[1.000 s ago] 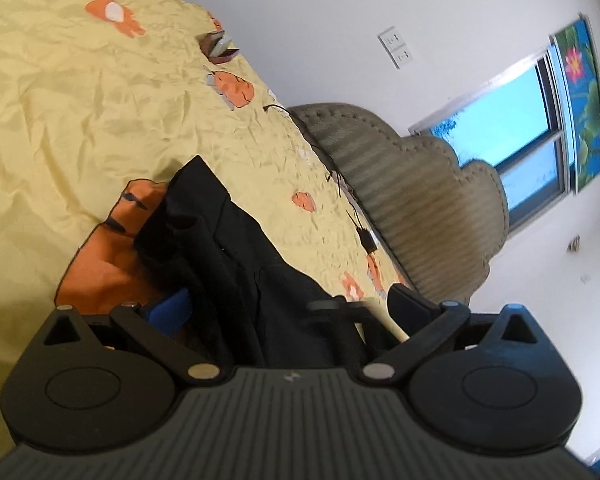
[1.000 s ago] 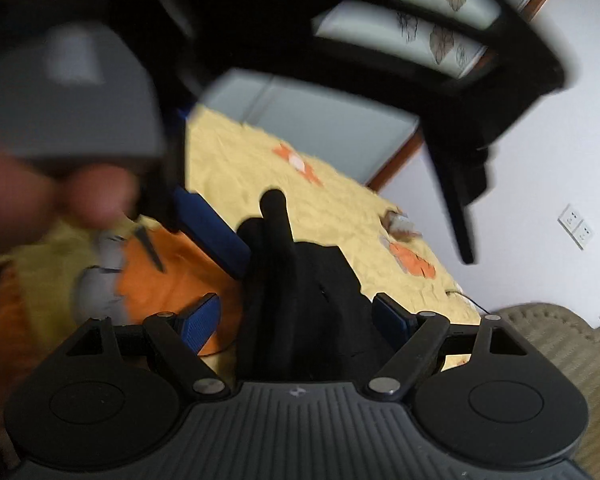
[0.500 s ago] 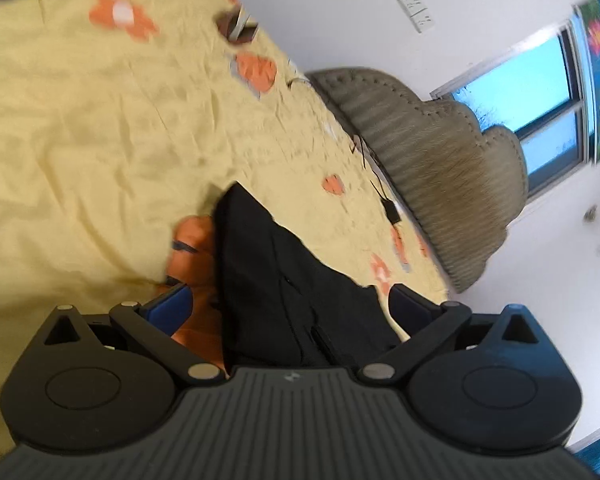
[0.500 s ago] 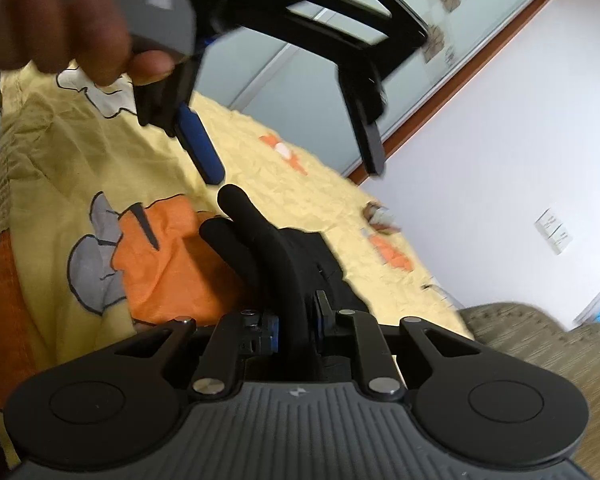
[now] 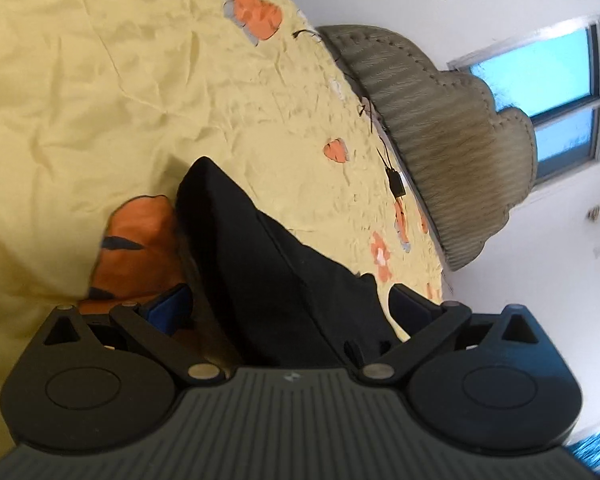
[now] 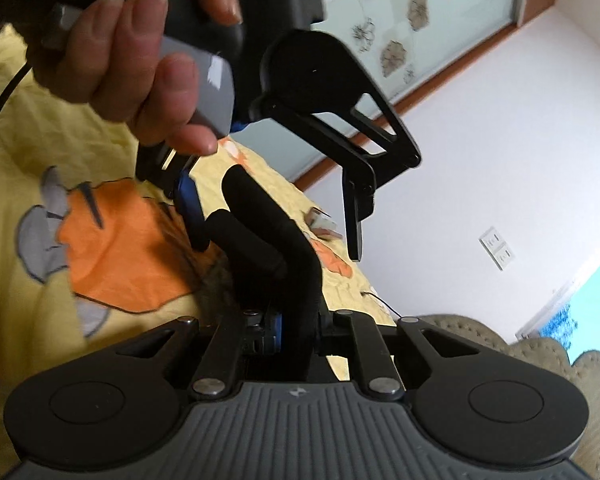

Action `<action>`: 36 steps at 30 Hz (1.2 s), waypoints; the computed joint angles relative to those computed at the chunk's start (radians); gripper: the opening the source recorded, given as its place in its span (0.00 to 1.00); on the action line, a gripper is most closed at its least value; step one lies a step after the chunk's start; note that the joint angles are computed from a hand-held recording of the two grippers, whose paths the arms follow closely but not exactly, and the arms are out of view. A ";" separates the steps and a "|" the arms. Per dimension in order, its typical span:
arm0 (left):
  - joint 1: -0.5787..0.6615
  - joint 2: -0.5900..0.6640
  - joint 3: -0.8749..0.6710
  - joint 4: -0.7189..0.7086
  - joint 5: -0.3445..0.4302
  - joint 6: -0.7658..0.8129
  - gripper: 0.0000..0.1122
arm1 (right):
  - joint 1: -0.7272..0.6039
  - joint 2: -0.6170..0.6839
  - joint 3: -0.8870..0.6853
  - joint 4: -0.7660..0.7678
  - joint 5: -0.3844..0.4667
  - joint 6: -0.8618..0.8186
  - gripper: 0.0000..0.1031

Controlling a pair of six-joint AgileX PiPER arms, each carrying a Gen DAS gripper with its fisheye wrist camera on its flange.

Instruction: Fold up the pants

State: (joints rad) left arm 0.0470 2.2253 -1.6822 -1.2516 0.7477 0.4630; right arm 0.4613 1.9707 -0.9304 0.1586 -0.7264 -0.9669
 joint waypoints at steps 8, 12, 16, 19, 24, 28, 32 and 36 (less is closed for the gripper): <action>-0.037 0.101 -0.253 0.215 -0.007 -0.182 0.91 | -0.017 -0.011 0.044 -0.033 -0.020 0.021 0.13; -0.072 0.077 -0.227 0.308 -0.054 -0.184 0.86 | -0.021 -0.019 0.067 -0.040 -0.030 0.026 0.13; -0.071 0.055 -0.192 0.312 -0.087 -0.157 0.60 | -0.020 -0.022 0.075 -0.058 -0.016 0.018 0.13; -0.088 0.051 -0.210 0.443 -0.100 -0.257 0.29 | -0.021 -0.036 0.083 -0.071 -0.005 0.024 0.13; -0.092 0.035 -0.187 0.483 -0.131 -0.325 0.16 | -0.035 -0.066 0.099 -0.089 0.024 0.023 0.12; -0.129 0.000 -0.174 0.624 -0.169 -0.420 0.15 | -0.032 -0.095 0.127 -0.098 0.027 0.039 0.12; -0.160 -0.011 -0.203 0.759 -0.160 -0.543 0.14 | -0.034 -0.114 0.142 -0.099 0.025 0.050 0.13; -0.196 -0.022 -0.228 0.874 -0.155 -0.643 0.13 | -0.034 -0.143 0.171 -0.098 0.020 0.074 0.13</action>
State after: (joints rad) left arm -0.1486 2.2033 -1.9099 -0.3772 0.5923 -0.1805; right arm 0.4270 1.8273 -0.7591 0.0610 -0.7066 -0.8931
